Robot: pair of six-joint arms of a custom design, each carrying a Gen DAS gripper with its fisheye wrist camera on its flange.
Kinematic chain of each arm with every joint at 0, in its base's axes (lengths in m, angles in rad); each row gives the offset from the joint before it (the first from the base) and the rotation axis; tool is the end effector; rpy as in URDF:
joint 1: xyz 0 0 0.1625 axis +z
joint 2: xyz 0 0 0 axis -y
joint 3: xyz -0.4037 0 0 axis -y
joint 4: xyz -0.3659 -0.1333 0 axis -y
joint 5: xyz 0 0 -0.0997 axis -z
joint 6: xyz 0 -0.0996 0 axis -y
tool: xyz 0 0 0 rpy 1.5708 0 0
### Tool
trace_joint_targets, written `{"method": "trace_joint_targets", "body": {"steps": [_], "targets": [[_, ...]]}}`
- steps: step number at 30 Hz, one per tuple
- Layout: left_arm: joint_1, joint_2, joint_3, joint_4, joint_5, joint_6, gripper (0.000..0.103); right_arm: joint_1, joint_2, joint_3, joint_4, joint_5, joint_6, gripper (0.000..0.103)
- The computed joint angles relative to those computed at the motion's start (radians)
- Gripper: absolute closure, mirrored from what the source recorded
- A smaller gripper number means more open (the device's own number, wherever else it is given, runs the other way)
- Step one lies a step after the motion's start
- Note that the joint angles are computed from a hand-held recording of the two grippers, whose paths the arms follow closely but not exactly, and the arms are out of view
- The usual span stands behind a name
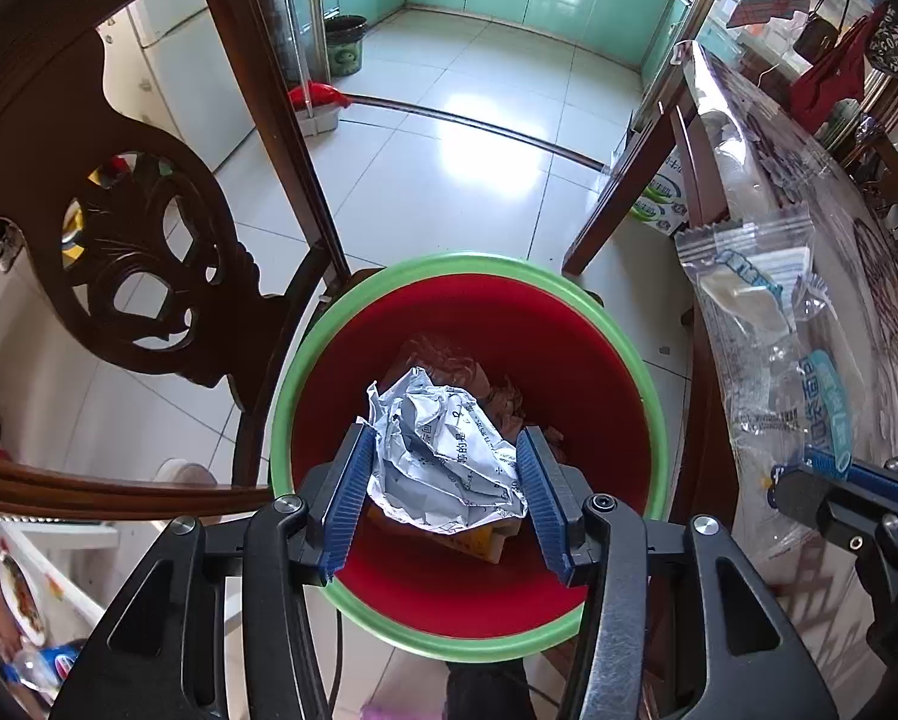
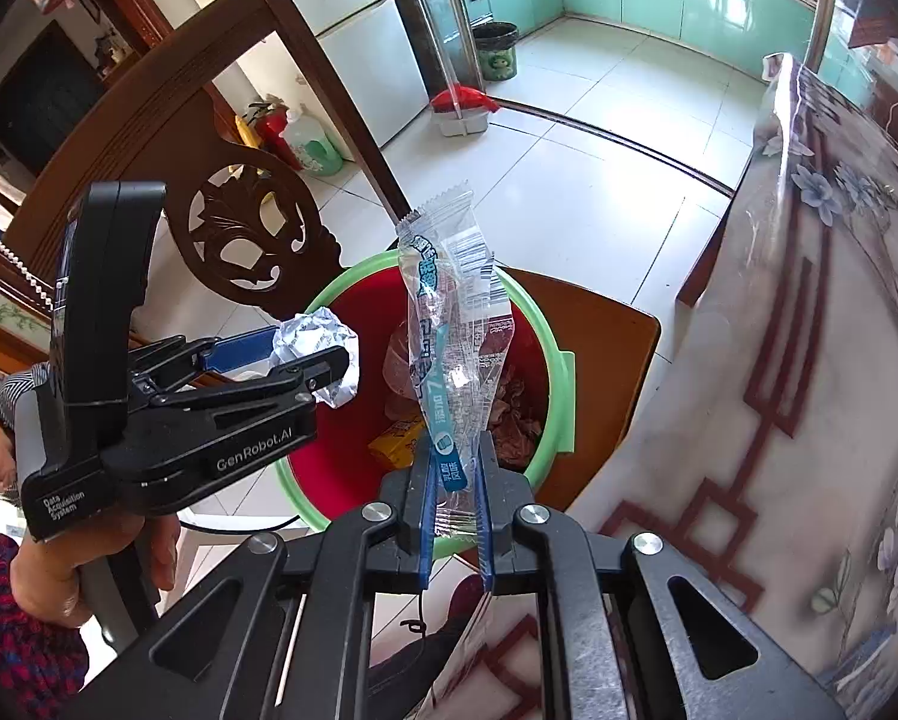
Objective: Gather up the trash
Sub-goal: 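Carry the foil and toothbrush packet over the red bin and open both tools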
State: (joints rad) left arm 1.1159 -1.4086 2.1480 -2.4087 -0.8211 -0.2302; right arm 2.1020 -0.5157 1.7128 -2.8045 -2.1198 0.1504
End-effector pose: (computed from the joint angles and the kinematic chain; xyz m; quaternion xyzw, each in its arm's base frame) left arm -0.0135 -0.4854 0.2516 0.0863 0.9256 -0.1660 0.3291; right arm 0.3677 -0.4654 -0.0603 0.1773 -0.9459 0.1072 0.2495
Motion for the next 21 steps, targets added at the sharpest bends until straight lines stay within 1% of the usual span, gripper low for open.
{"method": "trace_joint_targets", "body": {"steps": [6,14,21], "targets": [[0.02,0.015,-0.014,0.0,-0.002,0.014,0.055,-0.011,0.025,-0.039,0.04,-0.002,-0.013,0.094],[0.047,0.053,-0.039,0.003,0.02,0.032,0.055,-0.035,0.067,-0.08,0.09,-0.014,-0.016,0.094],[0.059,0.064,-0.047,0.005,0.018,0.017,0.054,-0.049,0.09,-0.102,0.126,-0.007,-0.03,0.094]]}}
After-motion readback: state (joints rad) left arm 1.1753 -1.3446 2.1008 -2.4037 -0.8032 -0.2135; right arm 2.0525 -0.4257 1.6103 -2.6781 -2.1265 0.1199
